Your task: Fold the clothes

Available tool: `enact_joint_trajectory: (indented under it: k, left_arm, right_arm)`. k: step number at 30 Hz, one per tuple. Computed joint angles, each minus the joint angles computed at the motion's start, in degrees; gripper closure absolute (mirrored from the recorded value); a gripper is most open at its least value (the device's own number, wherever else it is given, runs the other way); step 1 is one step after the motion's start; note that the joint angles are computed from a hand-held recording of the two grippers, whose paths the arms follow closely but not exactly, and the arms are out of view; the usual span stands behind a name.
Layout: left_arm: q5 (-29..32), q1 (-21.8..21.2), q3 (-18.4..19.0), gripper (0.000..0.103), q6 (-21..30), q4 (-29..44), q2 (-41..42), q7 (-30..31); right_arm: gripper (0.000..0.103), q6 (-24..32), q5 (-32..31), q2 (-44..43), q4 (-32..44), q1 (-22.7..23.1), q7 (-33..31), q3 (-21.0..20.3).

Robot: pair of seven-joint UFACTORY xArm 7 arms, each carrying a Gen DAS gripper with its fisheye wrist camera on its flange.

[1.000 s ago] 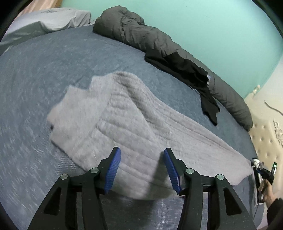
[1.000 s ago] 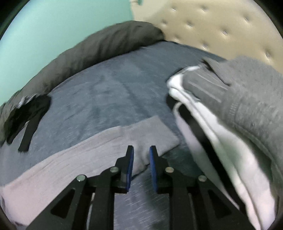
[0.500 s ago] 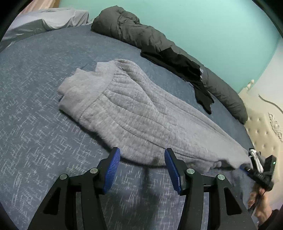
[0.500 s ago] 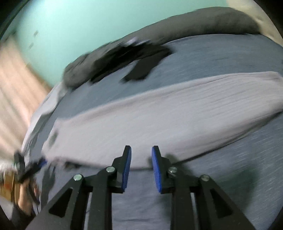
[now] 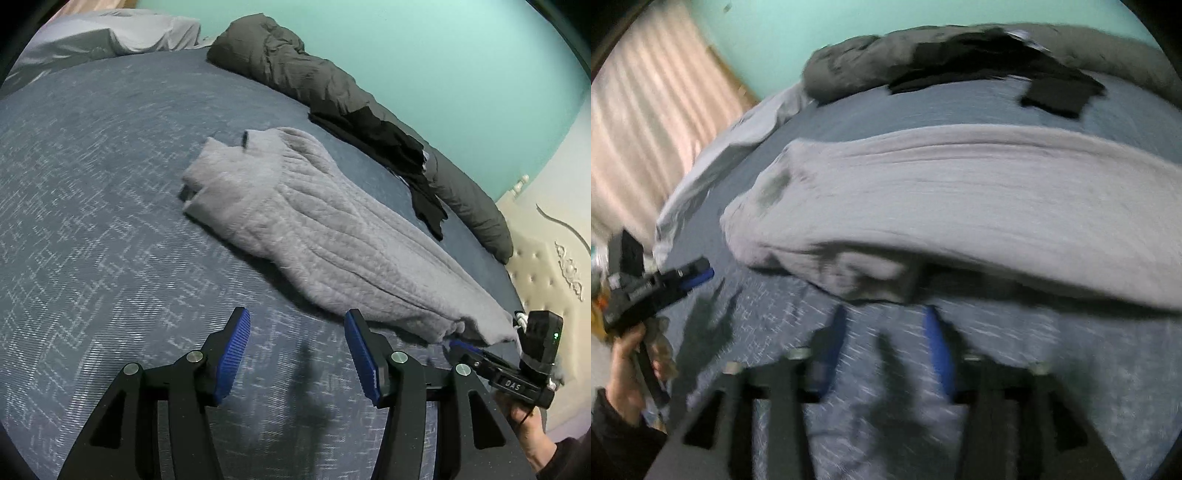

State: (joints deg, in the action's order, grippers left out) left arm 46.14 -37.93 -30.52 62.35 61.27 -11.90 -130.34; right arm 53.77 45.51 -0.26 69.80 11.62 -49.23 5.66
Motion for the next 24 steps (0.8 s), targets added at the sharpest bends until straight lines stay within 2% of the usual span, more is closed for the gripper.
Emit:
enact_joint_trajectory:
  k: [5, 12, 13, 14, 16, 17, 24]
  left_arm:
    - [-0.91, 0.47, -0.57, 0.045, -0.48, -2.79, -3.08, -2.38]
    - [-1.5, 1.81, -2.14, 0.045, -0.67, -3.83, -4.72, -2.45]
    - [-1.66, 1.96, -2.32, 0.045, -0.84, -4.12, -5.01, -2.58]
    - [-1.84, 2.15, -2.46, 0.045, -0.94, -4.28, -5.2, -2.54]
    - [-1.98, 2.58, -2.77, 0.045, -1.08, -4.41, -5.4, -2.5]
    - [-1.99, 2.77, -2.91, 0.045, -1.17, -4.43, -5.46, -2.5]
    - [-2.44, 3.7, -3.26, 0.045, -2.18, -5.03, -6.1, -2.2]
  right_arm:
    - [0.046, -4.91, -2.44, 1.99, 1.14, 2.17, 0.12, 2.02]
    - [0.046, -7.8, -2.16, 3.4, 1.58, 3.05, -1.27, 3.02]
    - [0.051, -7.91, -1.24, 3.33, 1.42, 2.99, -2.14, 3.09]
    - [0.066, -7.39, -0.02, 3.03, 1.19, 2.81, -3.75, 3.08]
    - [0.083, -6.42, 0.55, 1.89, 0.21, 2.8, -7.61, 3.06]
    - [0.088, -6.22, 0.51, 1.25, -0.45, 2.88, -8.79, 2.95]
    - [0.091, -3.44, 1.01, -1.54, -4.4, 2.88, -9.39, 1.45]
